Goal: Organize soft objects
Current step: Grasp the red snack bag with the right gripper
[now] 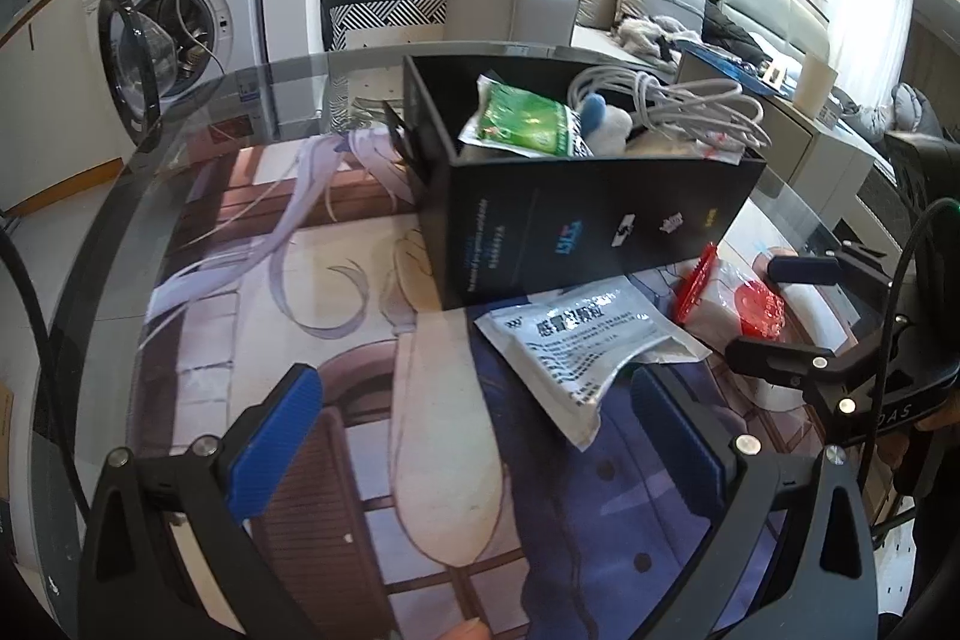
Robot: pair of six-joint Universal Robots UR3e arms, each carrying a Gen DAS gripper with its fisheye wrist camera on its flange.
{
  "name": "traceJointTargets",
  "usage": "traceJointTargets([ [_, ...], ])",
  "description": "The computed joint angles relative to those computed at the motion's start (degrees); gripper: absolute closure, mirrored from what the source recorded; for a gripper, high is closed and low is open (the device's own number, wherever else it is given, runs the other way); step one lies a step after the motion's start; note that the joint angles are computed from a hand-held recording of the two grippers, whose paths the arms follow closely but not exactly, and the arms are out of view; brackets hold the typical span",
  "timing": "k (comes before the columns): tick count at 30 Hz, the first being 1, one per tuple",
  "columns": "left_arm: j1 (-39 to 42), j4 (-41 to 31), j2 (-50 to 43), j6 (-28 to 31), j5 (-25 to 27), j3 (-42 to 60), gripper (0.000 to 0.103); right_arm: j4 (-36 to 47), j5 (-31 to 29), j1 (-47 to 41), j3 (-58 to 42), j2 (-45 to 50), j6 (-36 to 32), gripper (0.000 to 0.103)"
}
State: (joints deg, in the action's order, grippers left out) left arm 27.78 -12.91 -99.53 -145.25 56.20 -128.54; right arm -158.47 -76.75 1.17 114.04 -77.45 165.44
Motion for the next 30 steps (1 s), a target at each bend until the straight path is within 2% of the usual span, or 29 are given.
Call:
traceJointTargets([
  [6,-2.1,-1.8,-0.9,-0.6,0.8,1.8,0.0,-2.3,-0.4,0.6,0.2,0.6,-1.1,0.021],
  [9,-2.9,-2.7,-1.7,-0.9,1.8,3.1,0.0,-3.4,0.0,0.2,1.0,0.2,-1.4,0.035],
  [11,-3.7,-3.2,-2.3,-1.3,2.7,4.1,0.0,-3.8,0.6,-0.3,1.7,-0.3,-1.8,0.049],
  [12,-4.1,-3.3,-2.6,-1.5,3.0,4.5,0.0,-3.8,1.0,-0.7,1.9,-0.5,-2.0,0.051],
  [18,-5.8,-6.0,-4.4,-3.0,2.6,8.1,0.0,-4.3,3.9,-3.0,4.7,-2.6,-2.7,0.054],
  [23,-7.6,-9.0,-3.8,-1.8,2.1,8.7,0.0,-5.0,4.5,-4.0,6.1,-4.0,-2.7,0.055],
  [27,-8.7,-13.1,-0.9,1.1,0.3,7.6,0.0,-4.9,5.8,-5.1,7.2,-4.9,-2.4,0.055],
  [30,-7.4,-19.5,2.9,6.3,-3.7,6.2,0.0,-4.5,6.7,-5.9,7.7,-5.4,-2.6,0.055],
])
